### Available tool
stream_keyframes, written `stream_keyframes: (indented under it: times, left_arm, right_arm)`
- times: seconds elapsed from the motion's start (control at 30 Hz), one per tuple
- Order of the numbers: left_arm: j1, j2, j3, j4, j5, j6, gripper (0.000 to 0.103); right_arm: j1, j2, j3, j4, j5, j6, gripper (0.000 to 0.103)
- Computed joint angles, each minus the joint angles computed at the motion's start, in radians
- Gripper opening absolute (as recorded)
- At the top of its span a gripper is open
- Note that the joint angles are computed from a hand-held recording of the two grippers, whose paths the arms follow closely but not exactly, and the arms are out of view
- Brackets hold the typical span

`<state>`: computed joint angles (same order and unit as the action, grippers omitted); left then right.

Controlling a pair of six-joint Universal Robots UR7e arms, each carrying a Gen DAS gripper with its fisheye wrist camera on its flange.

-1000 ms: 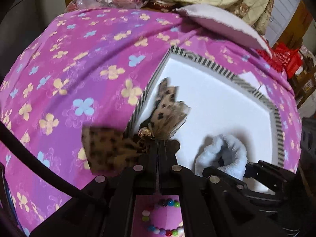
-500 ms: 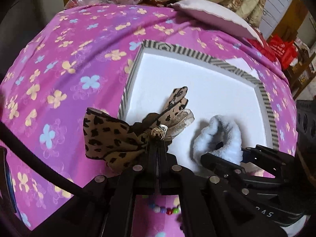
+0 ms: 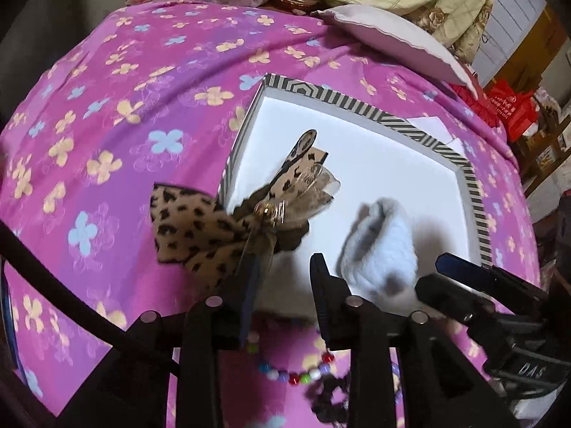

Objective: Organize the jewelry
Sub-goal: 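Carry the bow and scrunchie into the tray and release both, then pull both tools back from the tray toward the remaining jewelry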

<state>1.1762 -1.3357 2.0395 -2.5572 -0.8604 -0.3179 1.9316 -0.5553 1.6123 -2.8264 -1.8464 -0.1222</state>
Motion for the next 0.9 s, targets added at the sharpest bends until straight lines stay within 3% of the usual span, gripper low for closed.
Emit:
stream_keyframes:
  times: [0.13,0.3,0.63,0.7,0.9]
  left_arm:
    - [-0.039,-0.054,0.062,-0.009,0.059,-0.023,0.037]
    - [-0.079,-0.12,0.135,-0.013,0.078,-0.044,0.037]
    - [-0.213,-0.23,0.287,0.024,0.189,-0.111,0.037]
    - [-0.235,-0.244,0.308,0.035,0.208,-0.132,0.036]
    - [-0.281,-0.282,0.353,0.086,0.233,-0.211,0.036]
  right_arm:
    - [0.011,-0.046,0.084,-0.073,-0.011,-0.006,0.065]
    - [0.035,-0.094,0.19,-0.154,-0.055,-0.013,0.065]
    - [0.058,-0.197,0.397,-0.338,-0.072,-0.043,0.066]
    - [0.059,-0.208,0.422,-0.354,-0.072,-0.041,0.072]
    - [0.061,-0.228,0.477,-0.392,-0.099,-0.03,0.073]
